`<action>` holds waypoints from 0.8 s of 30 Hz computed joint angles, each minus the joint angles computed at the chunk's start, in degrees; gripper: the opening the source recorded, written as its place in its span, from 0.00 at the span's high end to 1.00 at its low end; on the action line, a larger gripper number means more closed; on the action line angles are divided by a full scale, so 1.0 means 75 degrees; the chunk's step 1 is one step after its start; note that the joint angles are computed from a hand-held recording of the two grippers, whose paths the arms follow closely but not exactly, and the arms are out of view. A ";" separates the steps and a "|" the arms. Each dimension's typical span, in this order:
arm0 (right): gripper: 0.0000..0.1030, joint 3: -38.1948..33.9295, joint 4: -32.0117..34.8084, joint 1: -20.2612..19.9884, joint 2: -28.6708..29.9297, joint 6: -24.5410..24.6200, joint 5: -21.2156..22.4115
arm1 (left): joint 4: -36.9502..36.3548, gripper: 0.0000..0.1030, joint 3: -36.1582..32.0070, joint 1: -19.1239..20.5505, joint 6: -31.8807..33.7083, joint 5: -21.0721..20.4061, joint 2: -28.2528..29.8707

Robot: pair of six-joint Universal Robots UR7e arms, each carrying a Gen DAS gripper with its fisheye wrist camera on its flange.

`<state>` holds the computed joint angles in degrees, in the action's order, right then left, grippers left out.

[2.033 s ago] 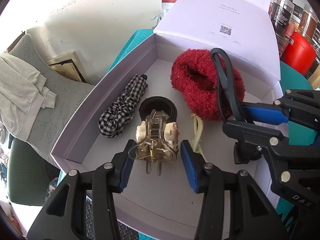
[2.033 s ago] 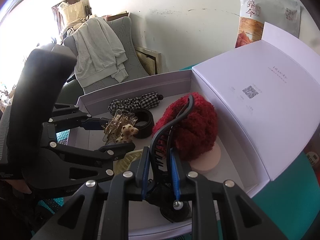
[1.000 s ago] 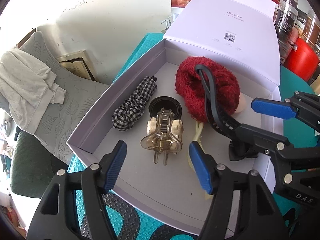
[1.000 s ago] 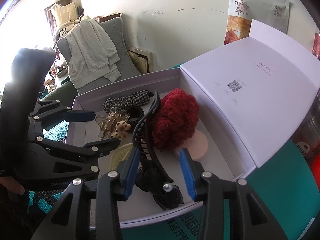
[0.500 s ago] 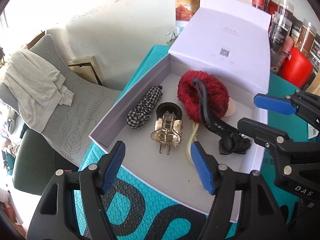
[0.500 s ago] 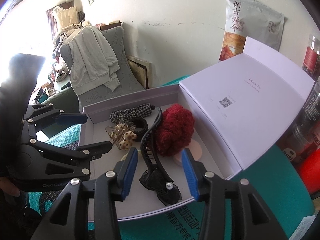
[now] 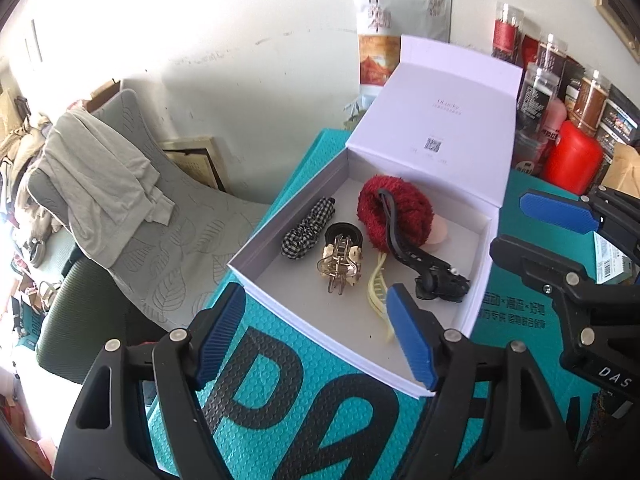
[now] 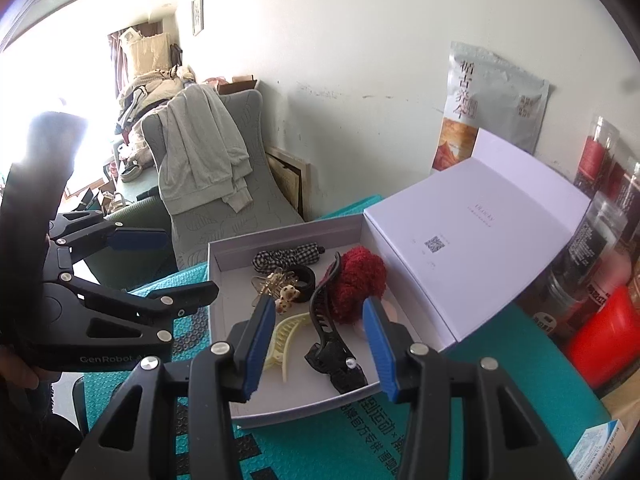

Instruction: Organize objects

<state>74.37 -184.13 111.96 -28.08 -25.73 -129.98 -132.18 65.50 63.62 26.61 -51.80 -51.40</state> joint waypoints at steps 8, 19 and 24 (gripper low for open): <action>0.48 0.0649 -0.0737 0.0369 -0.0286 -0.0146 -0.0266 | -0.0296 0.29 0.0944 -0.0324 -0.0163 0.0147 -0.0826; 0.42 0.1540 -0.1567 0.0791 -0.0563 0.0014 -0.0833 | -0.0750 0.22 0.2436 -0.0698 -0.0350 0.0319 -0.1972; 0.41 0.1956 -0.1851 0.0917 -0.0643 0.0131 -0.0971 | -0.0773 0.22 0.3026 -0.0770 -0.0516 0.0370 -0.2422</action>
